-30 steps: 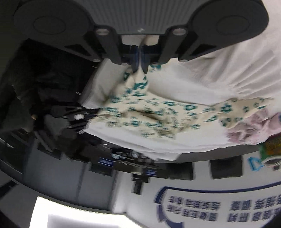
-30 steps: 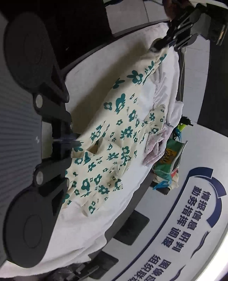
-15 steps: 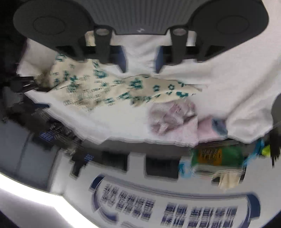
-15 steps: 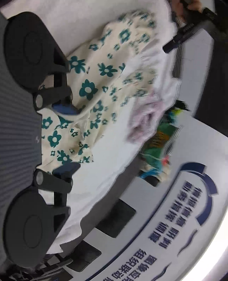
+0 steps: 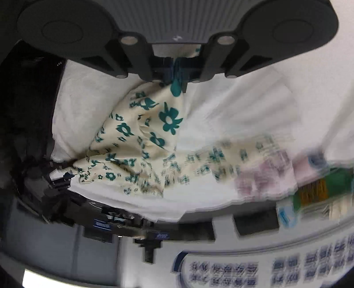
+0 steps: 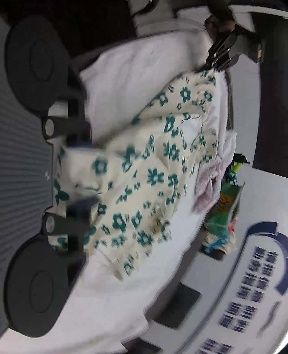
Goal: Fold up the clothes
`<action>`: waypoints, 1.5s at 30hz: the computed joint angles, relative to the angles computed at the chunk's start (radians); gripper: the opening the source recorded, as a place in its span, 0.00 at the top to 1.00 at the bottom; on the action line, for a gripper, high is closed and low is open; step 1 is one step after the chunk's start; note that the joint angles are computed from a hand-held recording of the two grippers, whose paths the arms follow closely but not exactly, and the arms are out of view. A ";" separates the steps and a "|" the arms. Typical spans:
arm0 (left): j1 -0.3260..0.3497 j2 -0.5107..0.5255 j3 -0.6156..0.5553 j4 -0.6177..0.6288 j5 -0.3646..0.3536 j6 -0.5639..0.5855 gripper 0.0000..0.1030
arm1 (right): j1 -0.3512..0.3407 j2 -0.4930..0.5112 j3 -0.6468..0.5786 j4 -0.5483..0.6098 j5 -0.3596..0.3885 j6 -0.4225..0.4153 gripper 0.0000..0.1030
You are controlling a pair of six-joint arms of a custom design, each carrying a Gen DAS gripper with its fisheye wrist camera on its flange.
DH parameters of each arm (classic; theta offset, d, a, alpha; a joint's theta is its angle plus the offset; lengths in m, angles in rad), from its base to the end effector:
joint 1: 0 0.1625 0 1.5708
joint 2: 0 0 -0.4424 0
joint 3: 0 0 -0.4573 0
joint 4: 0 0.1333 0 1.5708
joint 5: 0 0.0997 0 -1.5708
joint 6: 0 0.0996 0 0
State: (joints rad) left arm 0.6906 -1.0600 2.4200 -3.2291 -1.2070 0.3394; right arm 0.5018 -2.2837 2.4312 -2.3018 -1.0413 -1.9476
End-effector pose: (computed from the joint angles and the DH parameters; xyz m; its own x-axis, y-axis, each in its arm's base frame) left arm -0.2275 -0.4069 0.0416 -0.3921 0.8192 -0.4186 0.9198 0.3565 -0.1639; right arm -0.1690 -0.3022 0.4131 -0.4378 -0.6024 0.6674 -0.8821 0.4314 -0.1892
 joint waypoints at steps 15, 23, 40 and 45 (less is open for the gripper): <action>-0.033 0.206 -0.142 -0.091 0.079 -0.146 0.51 | 0.183 0.126 -0.079 -0.034 -0.116 0.099 0.88; 0.054 0.239 -0.229 0.011 -0.036 -0.295 0.98 | 0.287 0.312 -0.218 -0.032 -0.196 0.285 0.88; 0.014 0.389 -0.242 -0.257 0.156 -0.131 0.94 | 0.104 0.160 -0.117 -0.203 0.109 0.185 0.24; 0.010 0.373 -0.235 -0.241 0.171 -0.171 0.91 | 0.148 0.205 -0.152 -0.384 -0.045 0.377 0.55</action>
